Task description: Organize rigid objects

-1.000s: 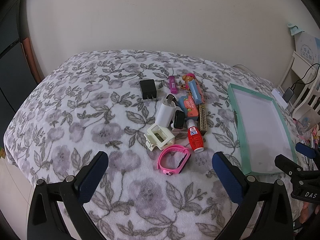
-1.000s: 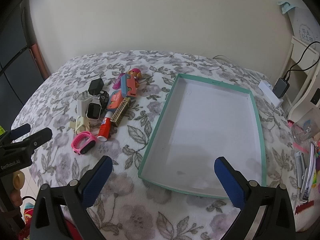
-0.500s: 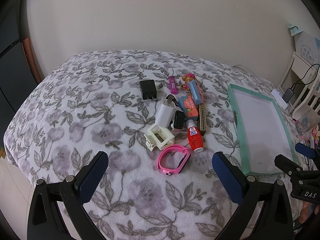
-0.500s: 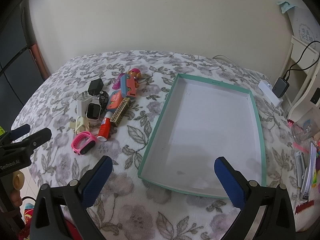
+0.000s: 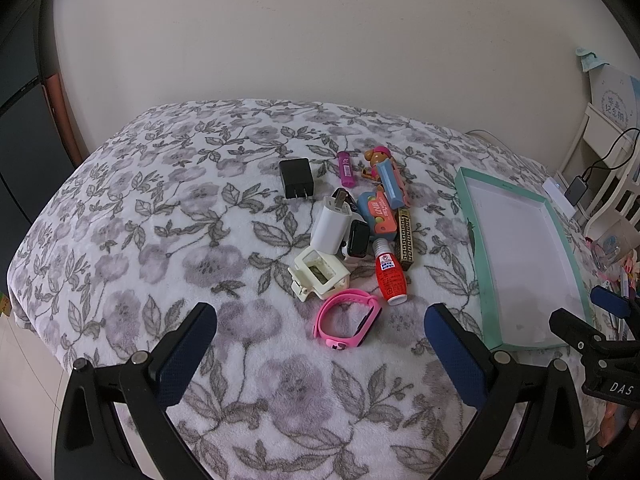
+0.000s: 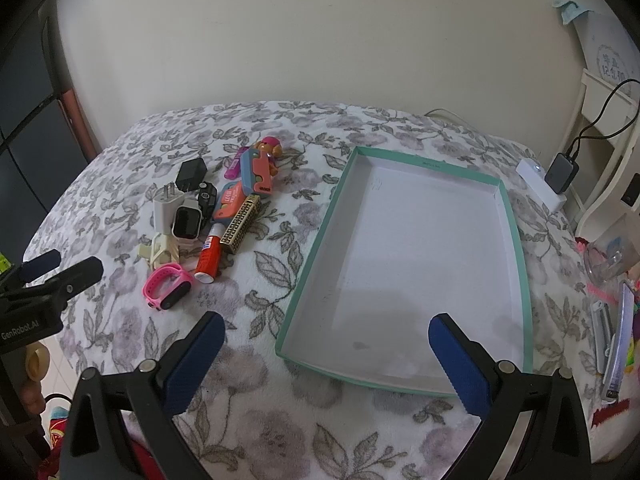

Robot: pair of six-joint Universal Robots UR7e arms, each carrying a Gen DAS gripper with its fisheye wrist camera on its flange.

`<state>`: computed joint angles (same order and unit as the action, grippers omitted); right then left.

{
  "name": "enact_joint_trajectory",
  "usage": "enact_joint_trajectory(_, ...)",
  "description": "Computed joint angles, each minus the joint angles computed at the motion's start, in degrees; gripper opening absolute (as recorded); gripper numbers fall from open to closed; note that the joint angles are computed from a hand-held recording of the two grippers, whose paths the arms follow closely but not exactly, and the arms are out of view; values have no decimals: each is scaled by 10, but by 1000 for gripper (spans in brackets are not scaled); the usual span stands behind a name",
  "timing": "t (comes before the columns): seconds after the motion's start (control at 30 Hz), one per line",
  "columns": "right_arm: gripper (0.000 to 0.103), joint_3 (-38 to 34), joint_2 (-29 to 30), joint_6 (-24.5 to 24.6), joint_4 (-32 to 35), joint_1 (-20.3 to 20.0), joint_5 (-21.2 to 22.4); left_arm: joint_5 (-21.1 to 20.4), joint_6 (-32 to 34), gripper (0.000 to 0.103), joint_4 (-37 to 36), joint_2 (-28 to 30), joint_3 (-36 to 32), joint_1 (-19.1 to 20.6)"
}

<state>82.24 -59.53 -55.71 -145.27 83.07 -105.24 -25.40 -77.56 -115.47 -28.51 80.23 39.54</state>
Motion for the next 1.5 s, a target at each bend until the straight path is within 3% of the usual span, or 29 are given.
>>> enact_joint_trajectory(0.4,103,-4,1,-2,15,-1,5,2,-11,103,32,-15,3,1)
enact_joint_trajectory(0.5,103,-14,6,-12,24,6,3,21,-100,103,156,-43,-6,-1)
enact_joint_trajectory(0.67,103,-41,22,-19,56,32,19,31,-226,103,303,-80,-12,3)
enact_joint_trajectory(0.73,103,-43,31,-30,59,45,20,24,-245,103,310,-86,-6,6)
enact_joint_trajectory(0.83,103,-56,51,-16,90,58,17,11,-189,103,212,-95,34,14)
enact_joint_trajectory(1.07,94,-66,96,-21,106,70,-20,-31,-28,103,31,-53,41,46)
enact_joint_trajectory(1.17,89,-77,116,-17,106,70,-35,-42,18,103,1,-33,29,56)
enact_joint_trajectory(1.5,78,-118,171,12,142,69,-82,-50,74,102,31,20,-34,75)
